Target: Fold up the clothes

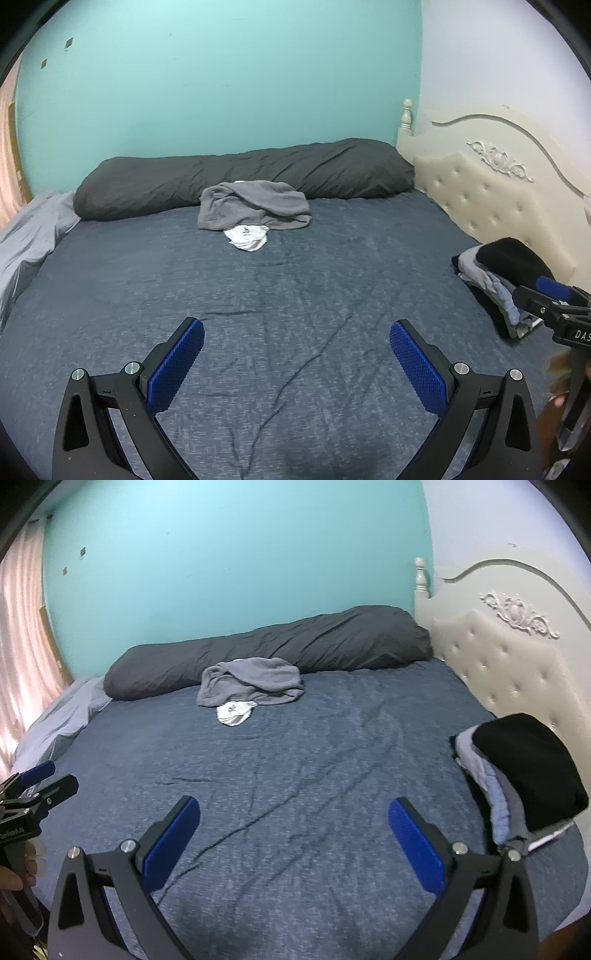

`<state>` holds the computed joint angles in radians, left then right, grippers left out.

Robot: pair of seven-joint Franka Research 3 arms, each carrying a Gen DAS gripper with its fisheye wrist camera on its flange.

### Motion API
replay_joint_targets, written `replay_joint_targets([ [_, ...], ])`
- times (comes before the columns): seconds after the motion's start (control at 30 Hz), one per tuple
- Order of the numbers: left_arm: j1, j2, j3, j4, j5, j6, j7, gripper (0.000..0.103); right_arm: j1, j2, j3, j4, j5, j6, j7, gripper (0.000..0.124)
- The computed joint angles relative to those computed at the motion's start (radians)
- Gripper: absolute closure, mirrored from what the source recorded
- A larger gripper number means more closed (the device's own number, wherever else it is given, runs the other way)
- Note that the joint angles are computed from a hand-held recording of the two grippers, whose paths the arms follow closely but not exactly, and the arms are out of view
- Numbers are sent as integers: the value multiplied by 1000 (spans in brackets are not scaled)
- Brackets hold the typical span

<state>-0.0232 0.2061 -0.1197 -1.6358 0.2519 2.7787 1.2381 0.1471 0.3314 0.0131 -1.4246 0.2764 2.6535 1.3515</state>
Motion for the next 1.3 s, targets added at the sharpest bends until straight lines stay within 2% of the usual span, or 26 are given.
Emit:
replay_joint_targets([
  [1.3, -100, 85, -62, 113, -41, -31, 71, 0, -82, -163, -58, -218, -36, 52, 49, 21],
])
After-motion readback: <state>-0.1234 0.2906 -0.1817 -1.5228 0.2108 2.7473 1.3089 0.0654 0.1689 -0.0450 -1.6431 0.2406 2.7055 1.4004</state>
